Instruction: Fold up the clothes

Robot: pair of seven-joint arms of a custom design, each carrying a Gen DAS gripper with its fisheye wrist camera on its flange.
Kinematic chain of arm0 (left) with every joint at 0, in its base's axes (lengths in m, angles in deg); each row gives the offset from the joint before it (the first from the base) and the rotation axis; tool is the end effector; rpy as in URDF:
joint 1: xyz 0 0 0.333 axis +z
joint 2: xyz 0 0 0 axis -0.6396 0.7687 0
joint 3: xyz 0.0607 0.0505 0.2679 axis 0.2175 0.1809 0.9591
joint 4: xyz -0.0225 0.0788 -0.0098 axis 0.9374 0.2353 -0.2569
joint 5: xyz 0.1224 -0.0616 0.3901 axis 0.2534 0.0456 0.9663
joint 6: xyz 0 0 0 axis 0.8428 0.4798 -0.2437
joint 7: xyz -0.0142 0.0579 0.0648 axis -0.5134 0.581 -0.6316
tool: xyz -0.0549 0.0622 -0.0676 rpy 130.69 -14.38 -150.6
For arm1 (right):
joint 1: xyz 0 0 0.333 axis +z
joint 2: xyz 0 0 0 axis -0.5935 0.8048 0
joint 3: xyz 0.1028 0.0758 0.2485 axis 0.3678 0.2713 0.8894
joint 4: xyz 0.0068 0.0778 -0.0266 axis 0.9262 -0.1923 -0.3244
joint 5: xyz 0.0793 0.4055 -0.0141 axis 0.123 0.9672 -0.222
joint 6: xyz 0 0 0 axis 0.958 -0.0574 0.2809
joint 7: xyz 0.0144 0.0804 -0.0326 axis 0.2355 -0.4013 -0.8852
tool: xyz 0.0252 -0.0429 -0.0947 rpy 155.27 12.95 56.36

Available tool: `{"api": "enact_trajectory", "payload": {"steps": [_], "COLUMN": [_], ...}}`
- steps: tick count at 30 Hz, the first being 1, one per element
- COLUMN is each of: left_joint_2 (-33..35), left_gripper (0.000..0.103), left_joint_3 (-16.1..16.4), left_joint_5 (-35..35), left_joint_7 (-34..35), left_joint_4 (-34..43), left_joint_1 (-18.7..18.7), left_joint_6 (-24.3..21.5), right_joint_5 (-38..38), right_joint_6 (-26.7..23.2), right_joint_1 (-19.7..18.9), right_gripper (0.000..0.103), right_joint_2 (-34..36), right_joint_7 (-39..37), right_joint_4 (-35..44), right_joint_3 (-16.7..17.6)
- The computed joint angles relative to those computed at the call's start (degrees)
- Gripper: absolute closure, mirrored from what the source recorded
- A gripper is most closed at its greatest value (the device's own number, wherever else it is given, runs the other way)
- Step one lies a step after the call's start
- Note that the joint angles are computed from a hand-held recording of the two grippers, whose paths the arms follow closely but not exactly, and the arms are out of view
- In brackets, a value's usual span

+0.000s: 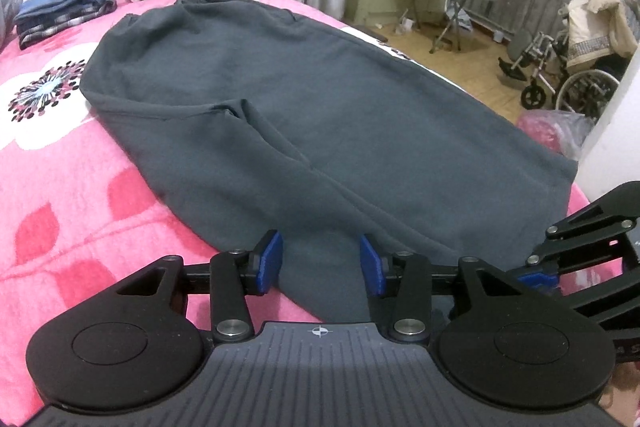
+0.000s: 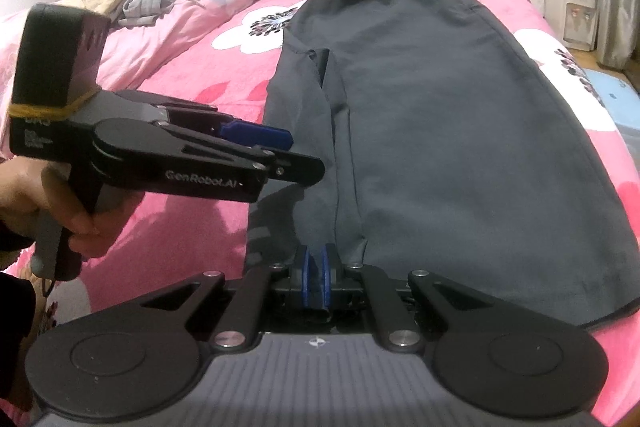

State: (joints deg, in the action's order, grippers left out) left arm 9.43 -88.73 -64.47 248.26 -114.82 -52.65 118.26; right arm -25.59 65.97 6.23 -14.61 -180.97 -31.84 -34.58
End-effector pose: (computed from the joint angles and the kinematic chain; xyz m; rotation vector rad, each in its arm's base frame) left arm 0.5713 -0.3496 0.2883 -0.8283 2.6966 -1.1297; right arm 0.3648 0.5062 0.3259 -1.5291 1.9136 -0.4474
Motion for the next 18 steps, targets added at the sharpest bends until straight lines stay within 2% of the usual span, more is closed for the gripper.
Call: {"api": "enact_trajectory", "payload": {"steps": [3, 5, 8, 10, 12, 14, 18], "left_joint_2": [-0.04, -0.19, -0.33, -0.43, -0.33, -0.33, -0.04], "left_gripper": [0.059, 0.059, 0.059, 0.059, 0.059, 0.059, 0.059], "left_joint_3": [0.11, 0.27, 0.31, 0.16, 0.25, 0.24, 0.42], "left_joint_5": [0.05, 0.28, 0.44, 0.27, 0.41, 0.46, 0.63], "left_joint_7": [-0.28, -0.75, -1.14, -1.10, -1.46, -1.54, -2.14], "left_joint_4": [0.03, -0.08, -0.28, -0.53, -0.39, -0.33, 0.19], "left_joint_1": [-0.13, -0.33, -0.50, -0.46, -0.52, -0.41, -0.33], "left_joint_6": [0.05, 0.10, 0.45, 0.81, 0.72, 0.48, -0.27], "right_joint_5": [-1.28, -1.78, -6.06, -8.11, -7.41, -3.57, 8.11], "right_joint_6": [2.48, 1.21, 2.40, 4.18, 5.94, 6.99, 4.20], "right_joint_1": [-0.58, -0.79, -1.56, -2.12, -2.47, -2.51, -1.86], "right_gripper": [0.095, 0.094, 0.094, 0.094, 0.094, 0.094, 0.095], "right_joint_2": [-2.54, -4.83, -7.40, -6.92, -4.74, -2.43, -0.86], "right_joint_7": [2.66, 3.03, 6.64, 5.93, 2.40, -3.39, -15.30], "right_joint_4": [-2.75, -4.41, -6.11, -5.26, -3.20, -1.55, -1.13], "right_joint_3": [-0.26, 0.20, 0.82, 1.35, 1.68, 1.96, 2.98]}}
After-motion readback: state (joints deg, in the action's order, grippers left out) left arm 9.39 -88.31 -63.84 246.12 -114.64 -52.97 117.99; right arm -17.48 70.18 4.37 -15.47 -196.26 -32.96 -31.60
